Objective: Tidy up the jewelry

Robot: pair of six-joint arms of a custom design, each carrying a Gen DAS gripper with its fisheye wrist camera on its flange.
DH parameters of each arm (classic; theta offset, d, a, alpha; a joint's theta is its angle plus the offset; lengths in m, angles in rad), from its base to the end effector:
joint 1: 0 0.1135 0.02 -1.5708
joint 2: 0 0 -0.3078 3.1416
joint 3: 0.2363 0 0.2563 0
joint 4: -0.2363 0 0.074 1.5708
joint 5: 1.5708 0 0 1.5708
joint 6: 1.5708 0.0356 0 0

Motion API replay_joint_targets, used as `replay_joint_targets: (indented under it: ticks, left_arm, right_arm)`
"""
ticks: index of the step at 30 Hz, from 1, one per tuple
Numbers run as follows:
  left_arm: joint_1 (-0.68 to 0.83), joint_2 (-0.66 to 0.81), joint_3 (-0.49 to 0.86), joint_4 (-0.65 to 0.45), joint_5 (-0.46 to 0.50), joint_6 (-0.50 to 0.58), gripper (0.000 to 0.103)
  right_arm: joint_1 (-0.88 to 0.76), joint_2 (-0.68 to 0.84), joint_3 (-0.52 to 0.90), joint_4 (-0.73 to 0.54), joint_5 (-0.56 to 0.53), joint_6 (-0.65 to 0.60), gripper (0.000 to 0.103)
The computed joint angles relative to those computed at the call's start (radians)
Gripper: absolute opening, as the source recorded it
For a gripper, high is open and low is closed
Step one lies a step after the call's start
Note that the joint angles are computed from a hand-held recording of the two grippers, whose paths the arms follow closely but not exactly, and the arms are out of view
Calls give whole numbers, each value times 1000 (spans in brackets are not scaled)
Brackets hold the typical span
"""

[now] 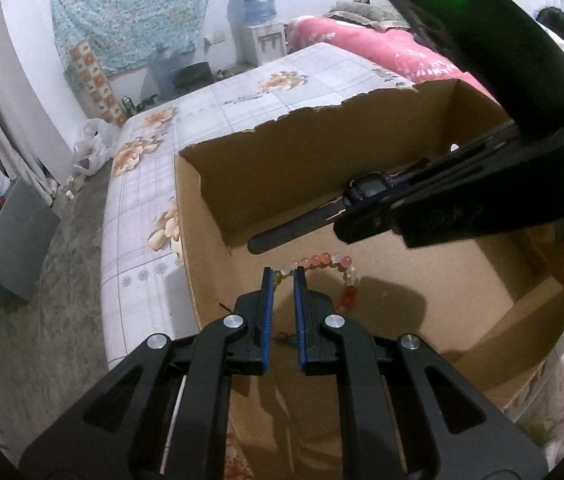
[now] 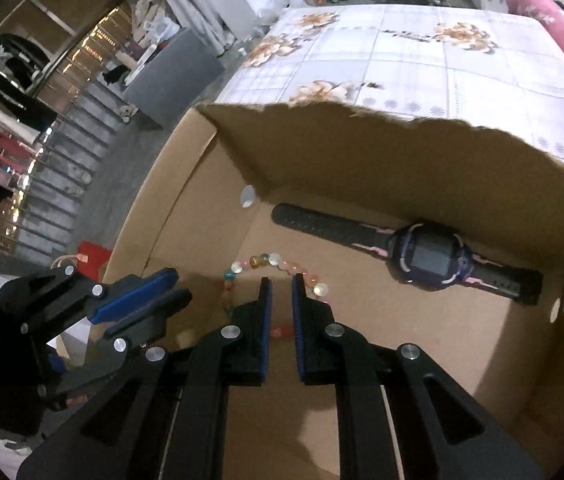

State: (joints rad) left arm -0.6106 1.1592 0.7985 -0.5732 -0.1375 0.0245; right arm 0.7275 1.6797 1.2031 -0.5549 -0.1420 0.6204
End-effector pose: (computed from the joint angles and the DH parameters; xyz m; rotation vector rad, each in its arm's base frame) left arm 0.1799 -0.1199 0.2759 0.7246 2.3859 -0.0731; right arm 0.2644 0.2422 0.2647 -0.2004 2.7325 0.6247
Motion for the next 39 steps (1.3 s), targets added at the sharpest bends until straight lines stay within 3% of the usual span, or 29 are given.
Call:
replay_joint_targets:
  ticks: [3, 5, 7, 9, 15, 22, 28, 33, 34, 37, 39]
  left_arm:
    - [-9, -9, 1, -3, -15, -8, 10]
    - [-19, -18, 4, -12, -20, -20, 12]
    - [-47, -39, 6, -24, -45, -39, 20]
    - [-69, -58, 7, -33, -66, -49, 28]
    - [-195, -128, 37, -110, -224, -112, 52]
    - [-369, -196, 70, -253, -402, -224, 62]
    - [-565, -250, 74, -425, -517, -434, 67]
    - [-795, -264, 58, -610, -576, -755, 74]
    - [-858, -264, 44, -645, -571, -848, 75]
    - [-954, -258, -15, -644, -502, -981, 76]
    - [-986, -249, -64, -590, -436, -1007, 76]
  right_arm:
    - [-2, -35, -11, -3, 25, 4, 12]
    - [1, -62, -14, -13, 49, 9, 20]
    - [12, -92, -22, -19, 79, 15, 31]
    - [27, -119, -26, -31, 112, 17, 35]
    - [91, -194, -35, -75, 195, 49, 48]
    - [201, -285, -46, -126, 302, 111, 52]
    - [323, -369, -82, -147, 399, 195, 55]
    - [506, -456, -146, -164, 537, 324, 62]
    - [561, -465, -156, -178, 581, 354, 63]
    - [683, -459, -167, -233, 683, 447, 65]
    - [754, -452, -189, -269, 725, 531, 65]
